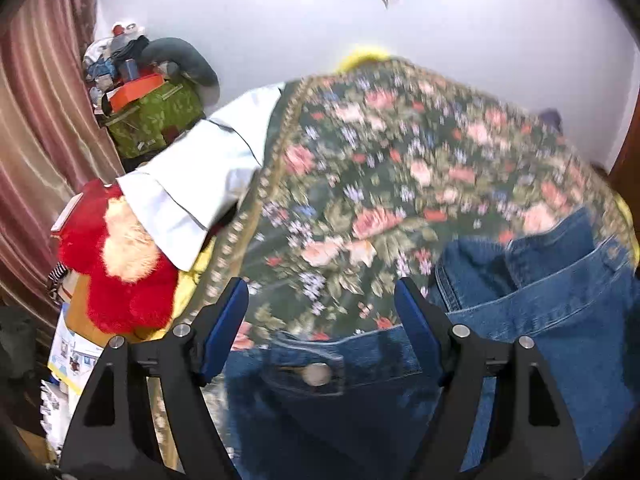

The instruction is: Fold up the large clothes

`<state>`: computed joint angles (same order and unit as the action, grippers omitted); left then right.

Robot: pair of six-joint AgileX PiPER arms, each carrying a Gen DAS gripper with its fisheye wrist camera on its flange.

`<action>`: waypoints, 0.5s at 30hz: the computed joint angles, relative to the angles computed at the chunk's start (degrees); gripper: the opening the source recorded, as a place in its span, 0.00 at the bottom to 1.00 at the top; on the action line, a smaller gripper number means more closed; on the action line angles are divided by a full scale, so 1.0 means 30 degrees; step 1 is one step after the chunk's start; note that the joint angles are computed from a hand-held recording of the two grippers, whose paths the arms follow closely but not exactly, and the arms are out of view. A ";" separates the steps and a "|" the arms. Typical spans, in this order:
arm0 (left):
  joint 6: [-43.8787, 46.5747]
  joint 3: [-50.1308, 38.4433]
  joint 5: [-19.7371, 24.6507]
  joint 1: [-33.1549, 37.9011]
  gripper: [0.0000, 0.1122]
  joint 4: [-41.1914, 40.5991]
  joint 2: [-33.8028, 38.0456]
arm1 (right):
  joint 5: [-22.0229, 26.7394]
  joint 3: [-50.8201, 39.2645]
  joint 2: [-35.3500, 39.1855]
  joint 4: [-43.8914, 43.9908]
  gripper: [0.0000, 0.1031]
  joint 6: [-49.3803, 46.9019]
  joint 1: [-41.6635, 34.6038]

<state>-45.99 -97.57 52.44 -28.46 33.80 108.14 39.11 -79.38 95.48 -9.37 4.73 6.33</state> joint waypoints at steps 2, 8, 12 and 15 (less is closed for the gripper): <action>0.0822 0.1258 -0.0462 0.0488 0.68 -0.0903 -0.1290 | 0.0152 0.0669 -0.0914 0.2460 0.19 -0.2461 -0.0621; 0.2037 0.5234 -0.0543 0.0764 0.68 -0.1763 -0.3726 | 0.0101 0.3762 -0.3438 0.0280 0.19 -0.3248 0.1509; 0.2225 0.7593 -0.0898 0.0411 0.68 -0.1616 -0.3673 | -0.0559 0.5488 -0.3690 -0.3549 0.19 -0.0565 0.3217; 0.1298 0.9453 -0.0878 -0.0255 0.69 -0.0019 -0.2991 | 0.0035 0.6074 -0.2735 -0.7335 0.19 0.2576 0.4369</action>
